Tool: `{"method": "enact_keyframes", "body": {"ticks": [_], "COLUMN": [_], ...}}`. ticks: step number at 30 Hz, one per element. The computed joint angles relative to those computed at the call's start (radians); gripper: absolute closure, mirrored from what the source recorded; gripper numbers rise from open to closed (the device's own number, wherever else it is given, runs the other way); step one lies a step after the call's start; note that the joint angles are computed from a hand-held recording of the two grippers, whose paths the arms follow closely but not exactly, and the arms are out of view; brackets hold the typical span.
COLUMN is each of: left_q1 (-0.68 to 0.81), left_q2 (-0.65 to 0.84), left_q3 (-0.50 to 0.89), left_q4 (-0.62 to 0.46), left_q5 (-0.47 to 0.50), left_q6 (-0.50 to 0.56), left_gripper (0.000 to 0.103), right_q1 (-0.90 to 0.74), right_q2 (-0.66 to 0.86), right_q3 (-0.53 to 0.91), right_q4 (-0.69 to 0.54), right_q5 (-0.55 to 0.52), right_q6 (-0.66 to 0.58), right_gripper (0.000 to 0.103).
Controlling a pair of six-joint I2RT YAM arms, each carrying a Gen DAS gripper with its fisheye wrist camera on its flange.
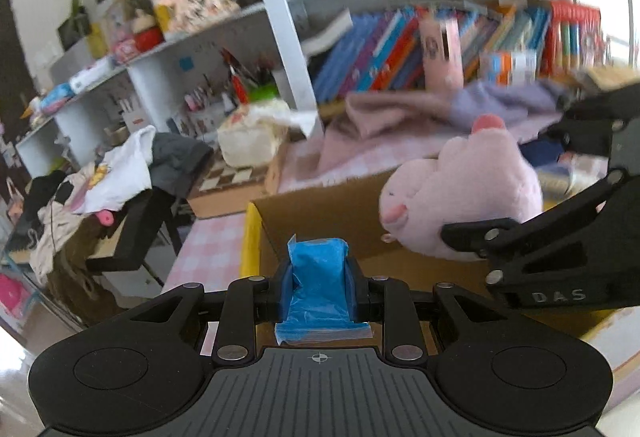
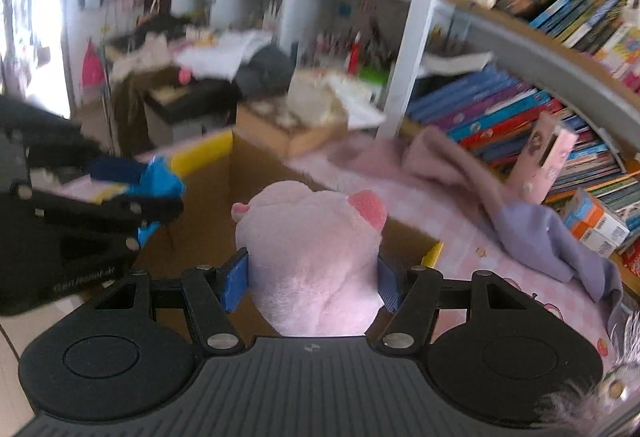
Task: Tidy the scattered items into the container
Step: 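Lower both tools into the box and open them, releasing tube and pig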
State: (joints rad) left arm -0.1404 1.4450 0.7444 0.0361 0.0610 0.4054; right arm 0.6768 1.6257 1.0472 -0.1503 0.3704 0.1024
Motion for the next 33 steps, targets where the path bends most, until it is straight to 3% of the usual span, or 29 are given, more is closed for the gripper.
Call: {"method": "enact_keyframes", "body": {"ticks": [10,20,23,33], "left_q1": [-0.043,-0.036,-0.024,-0.012], "left_q2": [0.23,0.308,0.299,0.293], "left_q3": [0.175,0.221,0.211,0.19], "left_q4": [-0.042,-0.07,-0.051,0.01], "left_q5": [-0.074,-0.086,-0.058,-0.069], "left_q6": [0.13,0.181,0.191,0.195], "left_gripper": [0.078,0.068,0.051,0.034], "right_q1": [-0.063,-0.072,-0.05,-0.033], "right_q2": [0.159,0.205,0.212,0.197], "right_q3": [0.132,0.165,0.17,0.151], "right_q4": [-0.094,-0.132,-0.127,-0.088], "right_q5": [-0.09,-0.1,-0.049,-0.021], "right_q6": [-0.124,-0.04,-0.016,0.01], "right_gripper": [0.041,0.037,0.036,0.018]}}
